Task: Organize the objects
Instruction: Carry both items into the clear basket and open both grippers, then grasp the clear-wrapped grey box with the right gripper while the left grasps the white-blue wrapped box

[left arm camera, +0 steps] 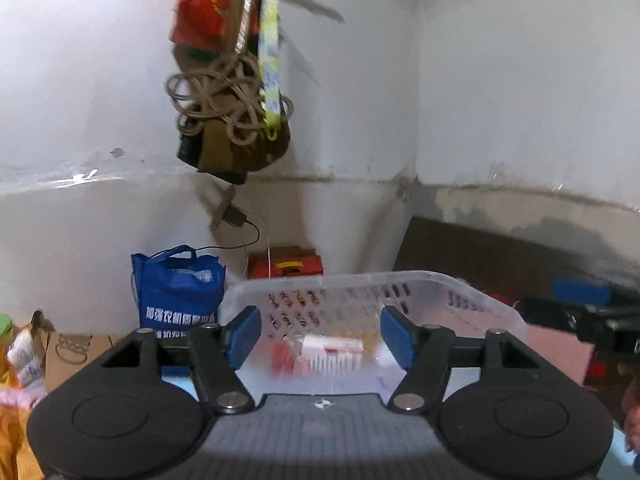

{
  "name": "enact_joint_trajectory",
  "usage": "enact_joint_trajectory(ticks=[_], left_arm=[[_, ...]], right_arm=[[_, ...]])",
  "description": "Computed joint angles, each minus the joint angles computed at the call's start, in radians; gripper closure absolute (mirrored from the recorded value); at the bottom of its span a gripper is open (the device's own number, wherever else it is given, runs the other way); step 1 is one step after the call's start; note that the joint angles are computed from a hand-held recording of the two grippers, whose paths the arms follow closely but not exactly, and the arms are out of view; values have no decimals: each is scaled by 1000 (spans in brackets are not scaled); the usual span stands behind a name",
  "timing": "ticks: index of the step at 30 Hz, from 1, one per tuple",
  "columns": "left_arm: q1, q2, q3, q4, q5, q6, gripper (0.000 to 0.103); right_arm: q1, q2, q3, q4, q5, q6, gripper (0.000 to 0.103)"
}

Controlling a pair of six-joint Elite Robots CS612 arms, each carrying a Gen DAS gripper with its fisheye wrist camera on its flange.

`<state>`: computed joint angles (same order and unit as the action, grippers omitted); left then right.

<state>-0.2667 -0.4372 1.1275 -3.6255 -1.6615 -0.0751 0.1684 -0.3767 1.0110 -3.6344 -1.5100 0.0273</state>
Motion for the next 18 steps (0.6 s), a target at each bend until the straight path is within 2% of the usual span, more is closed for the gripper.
enact_joint_trajectory(ticks=[2,5,8,11,15,18], left_arm=[[3,-21,94,-82,26,-29,26],[-4,-31,189,-139,125,-51,26],[-9,-29,242,-148,169,-76,28],[-11,-29,272,-154,174,-94,32],[-22,-25,287,-151,211,-44,33],[-21,-24,286,-133,210,-57,34]], right_arm=[[1,-18,90,-90,0,26,0],[13,-31,196,-147,-32,53,0],[27,-28,245,-179,-68,103,1],[35,-28,262,-160,-64,126,4],[48,-17,237,-100,-77,70,9],[51,-12,225,-82,-74,50,16]])
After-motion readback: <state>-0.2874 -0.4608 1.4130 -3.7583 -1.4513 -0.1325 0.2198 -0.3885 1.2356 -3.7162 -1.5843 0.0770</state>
